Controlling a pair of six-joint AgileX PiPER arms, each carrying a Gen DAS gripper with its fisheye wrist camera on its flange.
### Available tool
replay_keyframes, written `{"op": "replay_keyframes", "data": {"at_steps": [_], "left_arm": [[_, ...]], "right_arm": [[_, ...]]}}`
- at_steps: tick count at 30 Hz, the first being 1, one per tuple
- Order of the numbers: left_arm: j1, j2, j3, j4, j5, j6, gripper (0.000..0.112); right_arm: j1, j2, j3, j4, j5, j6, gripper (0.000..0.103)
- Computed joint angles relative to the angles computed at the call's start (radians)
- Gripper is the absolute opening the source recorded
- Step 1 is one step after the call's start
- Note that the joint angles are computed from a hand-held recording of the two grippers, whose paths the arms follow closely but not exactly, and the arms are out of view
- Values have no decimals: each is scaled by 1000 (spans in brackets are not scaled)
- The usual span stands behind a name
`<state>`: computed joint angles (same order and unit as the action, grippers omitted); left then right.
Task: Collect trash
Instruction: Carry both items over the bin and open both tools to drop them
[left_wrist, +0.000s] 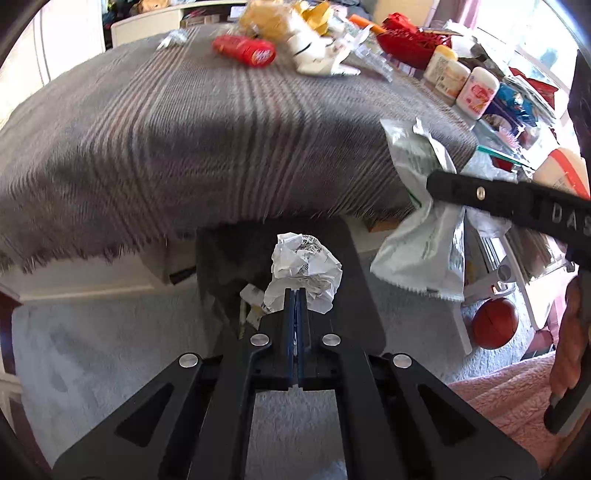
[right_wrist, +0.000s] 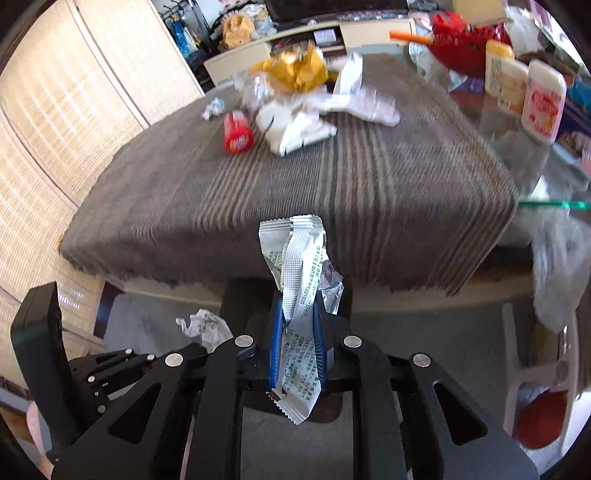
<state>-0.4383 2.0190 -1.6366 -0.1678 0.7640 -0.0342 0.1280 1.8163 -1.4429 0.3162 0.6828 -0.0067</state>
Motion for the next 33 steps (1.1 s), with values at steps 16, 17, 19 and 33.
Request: {"op": "replay_keyframes", "data": {"at_steps": [16, 17, 19, 33], "left_arm": [[57, 142, 9, -140, 8, 99, 0], [59, 148, -3, -144, 14, 102, 0], [62, 152, -10, -149, 22, 104, 0], [72, 89, 25, -107, -2, 59, 44]], "right_arm": [[74, 245, -61, -36, 37, 86, 17], [78, 248, -63, -36, 38, 87, 17], [84, 260, -80, -46, 46, 99, 17], [63, 227, -56, -45, 37, 115, 58]]}}
